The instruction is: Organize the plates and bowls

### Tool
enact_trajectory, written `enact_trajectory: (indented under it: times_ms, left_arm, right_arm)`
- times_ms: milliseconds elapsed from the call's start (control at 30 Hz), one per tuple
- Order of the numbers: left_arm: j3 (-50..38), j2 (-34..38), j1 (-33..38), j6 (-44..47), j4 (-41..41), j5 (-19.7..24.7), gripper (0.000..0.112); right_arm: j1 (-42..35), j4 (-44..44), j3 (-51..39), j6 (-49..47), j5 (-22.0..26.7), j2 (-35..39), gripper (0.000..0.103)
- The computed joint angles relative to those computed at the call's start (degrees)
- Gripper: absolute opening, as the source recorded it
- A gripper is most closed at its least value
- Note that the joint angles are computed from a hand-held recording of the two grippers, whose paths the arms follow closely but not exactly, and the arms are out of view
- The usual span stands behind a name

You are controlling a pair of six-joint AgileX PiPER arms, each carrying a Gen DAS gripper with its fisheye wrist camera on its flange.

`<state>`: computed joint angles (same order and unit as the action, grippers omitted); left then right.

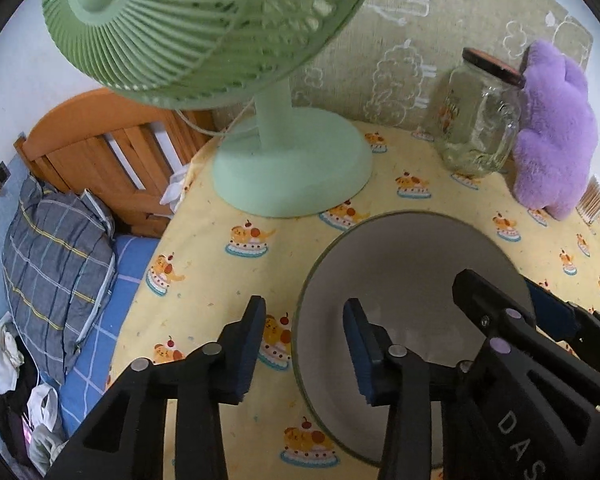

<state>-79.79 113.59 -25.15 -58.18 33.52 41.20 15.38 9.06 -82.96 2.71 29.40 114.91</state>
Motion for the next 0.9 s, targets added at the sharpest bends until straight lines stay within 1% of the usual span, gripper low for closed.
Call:
enact_trajectory:
  times_ms: [67,167,267,467,667,900]
  left_arm:
    - [-0.1,0.4,0.4,0.7,-1.0,-0.6,0.034]
    - [0.3,0.2,0.8,1.7,-3.0,-2.8,0.026]
    - [-0.9,0.7,0.2,2.2,-3.0,-1.9,0.026]
    - [-1.1,0.0,-0.9,2.9,-3.8,0.1,0.026]
    - [0.1,-1.9,-2.7,1.9,-4.2,1.8,0.026]
    - [3.0,-5.3,-6.6,-1.3,-4.0,4.0,0.026]
  right_arm:
    - [0.1,0.0,-0.5,0.4,0.0,0.8,0.041]
    - [0.0,0.1,-0.5,0.5,-0.2,1.0,0.036]
    - [-1.2,3.2,-1.8,-2.0,2.1,1.5,0.035]
    - [-1.8,4.2,-1.1,-2.2,4.5,0.3,0.036]
    - [-2.8,5.7,1.9,-3.3,5.4,-2.7,0.036]
    - [-4.3,6.9,7.7,-5.3,5.8,-8.0,0.036]
